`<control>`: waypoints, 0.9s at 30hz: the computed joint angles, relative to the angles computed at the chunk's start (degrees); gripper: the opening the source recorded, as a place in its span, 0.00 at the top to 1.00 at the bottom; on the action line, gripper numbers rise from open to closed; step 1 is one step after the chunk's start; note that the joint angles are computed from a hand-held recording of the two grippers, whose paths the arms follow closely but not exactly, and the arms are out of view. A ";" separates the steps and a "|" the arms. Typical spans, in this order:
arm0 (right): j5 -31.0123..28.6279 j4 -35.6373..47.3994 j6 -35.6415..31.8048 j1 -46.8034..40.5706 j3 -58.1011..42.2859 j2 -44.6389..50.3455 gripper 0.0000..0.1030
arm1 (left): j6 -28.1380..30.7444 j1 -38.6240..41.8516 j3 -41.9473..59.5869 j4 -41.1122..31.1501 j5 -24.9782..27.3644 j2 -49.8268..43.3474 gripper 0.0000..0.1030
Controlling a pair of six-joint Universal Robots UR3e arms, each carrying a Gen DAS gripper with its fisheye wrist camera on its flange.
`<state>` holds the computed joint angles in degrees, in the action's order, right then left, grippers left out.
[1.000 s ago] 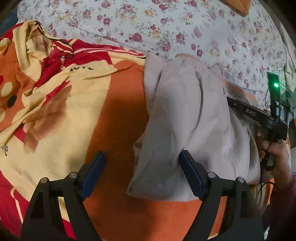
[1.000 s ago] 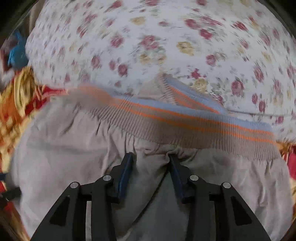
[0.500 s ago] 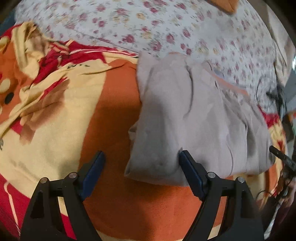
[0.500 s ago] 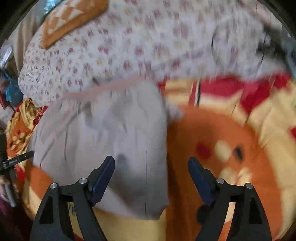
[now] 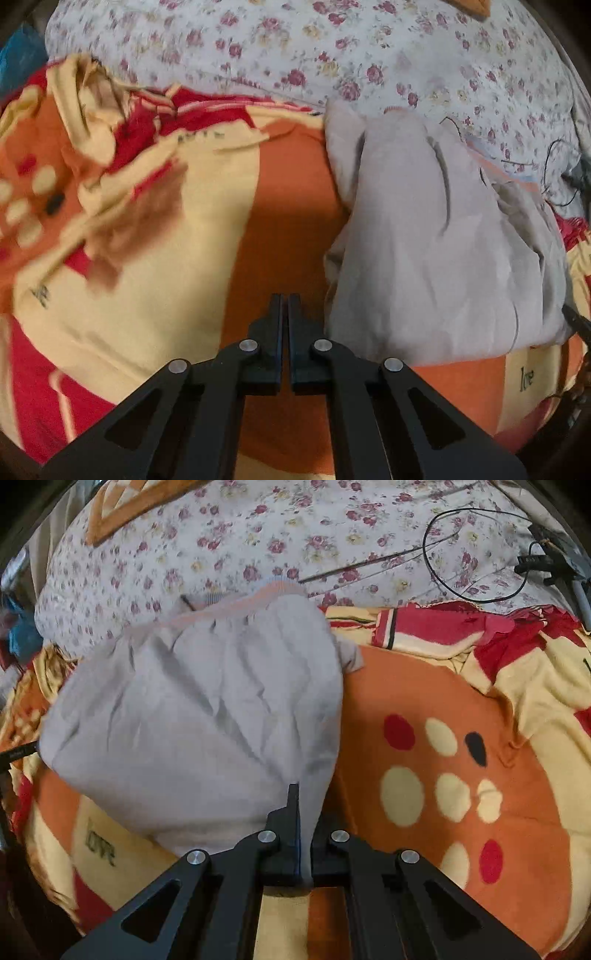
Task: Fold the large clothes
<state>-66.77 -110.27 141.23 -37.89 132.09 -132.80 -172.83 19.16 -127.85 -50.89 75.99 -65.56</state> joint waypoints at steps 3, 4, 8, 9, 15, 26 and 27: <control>2.58 7.32 -1.60 -3.86 -3.20 -2.66 0.95 | 2.15 2.30 0.14 -4.51 -2.56 3.88 0.97; 2.52 9.73 -0.98 -5.10 -5.07 -3.46 0.89 | 2.41 2.97 0.67 -6.02 -3.08 5.14 0.90; 6.40 21.11 -5.32 -9.20 -10.11 -9.32 0.72 | -0.13 4.16 1.51 -8.65 -5.27 8.67 0.45; 7.80 23.19 -6.01 -9.13 -11.04 -10.37 0.61 | -0.01 5.59 1.56 -9.84 -7.88 9.28 0.44; 4.98 6.49 7.31 11.98 -9.11 -0.67 0.53 | -2.82 4.15 3.35 -9.49 -10.18 4.05 0.44; 4.03 1.28 13.87 17.63 -5.47 4.81 0.52 | -2.71 3.49 2.89 -7.15 -12.66 3.85 0.18; 4.26 1.32 14.08 17.88 -5.46 4.54 0.52 | -4.51 0.30 3.26 -4.23 -9.76 0.32 0.23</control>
<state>-62.51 -108.96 155.31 -20.01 126.63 -128.26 -177.34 19.46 -124.59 -55.13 66.23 -65.24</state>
